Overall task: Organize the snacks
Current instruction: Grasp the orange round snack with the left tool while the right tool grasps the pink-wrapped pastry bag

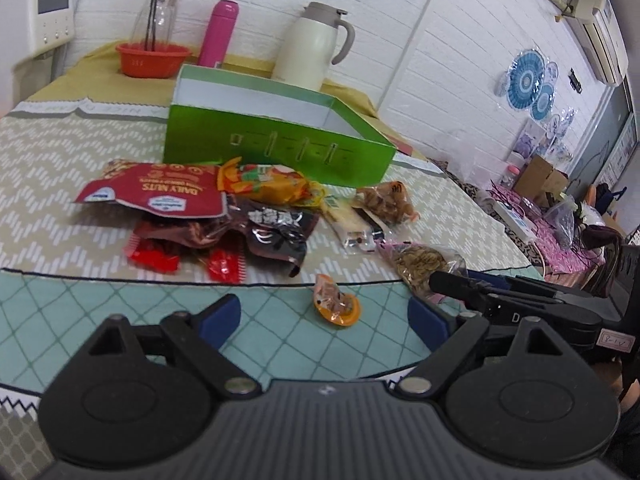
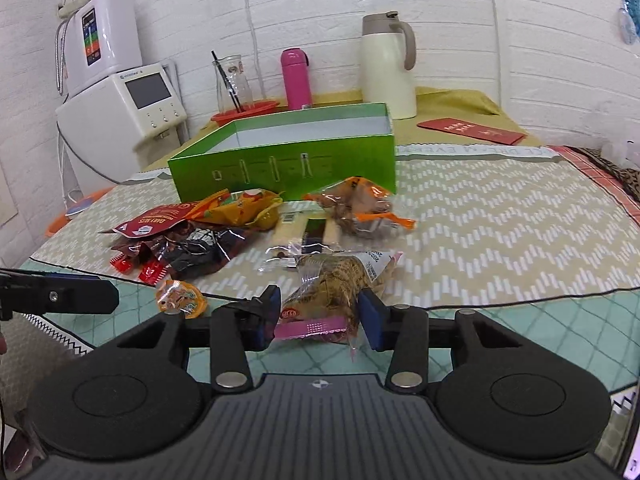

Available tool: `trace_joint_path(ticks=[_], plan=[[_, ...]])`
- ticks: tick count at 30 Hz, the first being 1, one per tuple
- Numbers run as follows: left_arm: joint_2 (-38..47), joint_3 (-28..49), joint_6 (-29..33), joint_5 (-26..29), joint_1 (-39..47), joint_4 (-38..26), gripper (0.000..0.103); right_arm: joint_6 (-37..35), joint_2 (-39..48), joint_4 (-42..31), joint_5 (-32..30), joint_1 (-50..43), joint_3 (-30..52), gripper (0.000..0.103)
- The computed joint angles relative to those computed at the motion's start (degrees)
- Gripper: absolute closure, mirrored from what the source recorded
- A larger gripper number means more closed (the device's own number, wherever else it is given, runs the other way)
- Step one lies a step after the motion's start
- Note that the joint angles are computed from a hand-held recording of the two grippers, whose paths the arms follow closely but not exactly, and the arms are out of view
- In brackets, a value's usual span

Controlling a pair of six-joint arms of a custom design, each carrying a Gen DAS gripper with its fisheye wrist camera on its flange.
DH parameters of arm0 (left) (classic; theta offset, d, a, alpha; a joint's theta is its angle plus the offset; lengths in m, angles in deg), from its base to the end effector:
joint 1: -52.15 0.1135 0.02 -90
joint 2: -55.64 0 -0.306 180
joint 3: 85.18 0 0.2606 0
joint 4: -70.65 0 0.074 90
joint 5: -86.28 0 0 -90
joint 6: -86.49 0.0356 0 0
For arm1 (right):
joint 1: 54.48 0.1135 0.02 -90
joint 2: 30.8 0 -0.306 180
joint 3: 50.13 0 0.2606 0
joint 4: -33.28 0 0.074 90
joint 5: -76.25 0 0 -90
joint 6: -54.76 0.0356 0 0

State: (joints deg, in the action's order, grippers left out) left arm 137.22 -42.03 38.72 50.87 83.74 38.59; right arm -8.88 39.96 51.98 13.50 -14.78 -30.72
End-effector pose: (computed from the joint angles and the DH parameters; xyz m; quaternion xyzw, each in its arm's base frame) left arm 0.1949 0.0858 0.1650 0.1586 0.8648 -0.2709 0.3918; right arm 0.1419 0.0966 0.1419 0.0132 0.8600 0.0809 0.5036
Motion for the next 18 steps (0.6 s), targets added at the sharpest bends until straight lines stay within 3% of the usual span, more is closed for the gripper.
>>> trace_joint_path(ticks=[4, 9, 10, 12, 15, 18], plan=[[-0.52, -1.71, -4.19, -2.87, -4.55, 5.05, 0.013, 0.80, -2.94, -1.13, 2.97, 2.39, -1.40, 0.024], [-0.21, -3.44, -11.58, -8.34, -11.42, 15.15, 0.017, 0.07, -5.43, -2.51, 5.63, 3.74, -1.52, 0.007], [-0.13, -3.76, -12.30, -9.37, -12.55, 16.57, 0.028, -0.08, -5.82, -2.94, 6.24, 3.89, -1.55, 0.005], [1.21, -3.01, -12.19, -10.85, -14.45, 16.49, 0.039, 0.23, -6.55, -4.49, 7.10, 4.14, -1.44, 0.001], [1.40, -3.92, -13.02, -12.72, -16.12, 18.92, 0.042, 0.37, -6.60, -4.49, 6.64, 3.46, -1.71, 0.000], [0.33, -4.73, -12.77, -14.26, -16.77, 19.71, 0.063, 0.19, -5.16, -2.79, 5.37, 2.65, -1.86, 0.000]])
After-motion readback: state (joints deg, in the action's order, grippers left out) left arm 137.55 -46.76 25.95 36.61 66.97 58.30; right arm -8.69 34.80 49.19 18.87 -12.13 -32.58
